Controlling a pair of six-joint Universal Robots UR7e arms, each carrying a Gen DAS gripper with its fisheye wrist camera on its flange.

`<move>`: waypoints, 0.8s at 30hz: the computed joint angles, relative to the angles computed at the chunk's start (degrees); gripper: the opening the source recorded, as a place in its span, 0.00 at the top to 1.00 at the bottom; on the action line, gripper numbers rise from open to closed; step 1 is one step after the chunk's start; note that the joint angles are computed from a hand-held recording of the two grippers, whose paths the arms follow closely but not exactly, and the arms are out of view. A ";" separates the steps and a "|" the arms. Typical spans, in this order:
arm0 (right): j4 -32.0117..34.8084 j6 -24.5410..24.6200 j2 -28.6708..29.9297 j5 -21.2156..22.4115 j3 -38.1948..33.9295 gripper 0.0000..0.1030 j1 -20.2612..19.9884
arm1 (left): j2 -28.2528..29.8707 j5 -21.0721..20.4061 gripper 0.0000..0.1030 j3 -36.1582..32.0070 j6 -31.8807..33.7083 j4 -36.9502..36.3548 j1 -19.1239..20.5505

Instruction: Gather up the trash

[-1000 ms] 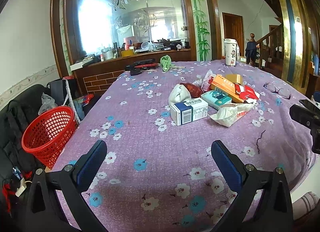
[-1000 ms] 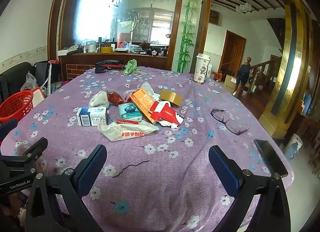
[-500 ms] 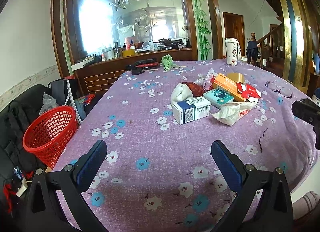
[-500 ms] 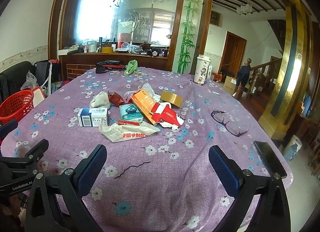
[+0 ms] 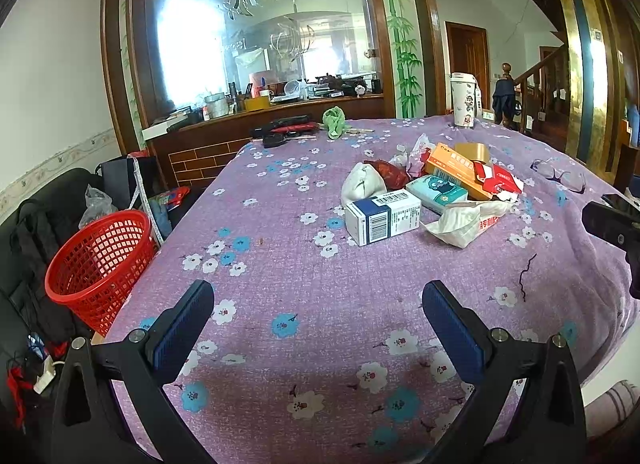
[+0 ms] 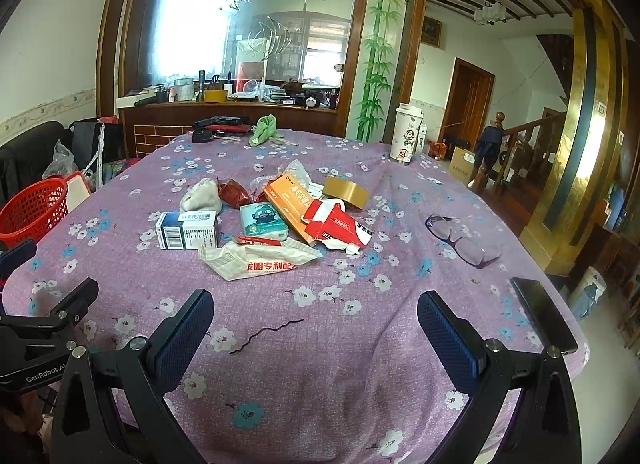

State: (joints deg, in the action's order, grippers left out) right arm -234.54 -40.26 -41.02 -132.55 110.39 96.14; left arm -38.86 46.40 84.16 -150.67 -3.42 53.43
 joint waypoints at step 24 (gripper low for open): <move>36.59 24.58 -11.10 15.40 -0.95 0.08 -6.62 | 9.85 5.23 0.00 -23.22 -3.20 24.18 2.51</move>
State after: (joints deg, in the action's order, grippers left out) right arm -197.95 -15.68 -52.13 -117.15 109.44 89.52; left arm -29.01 51.63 60.95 -153.87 20.76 55.94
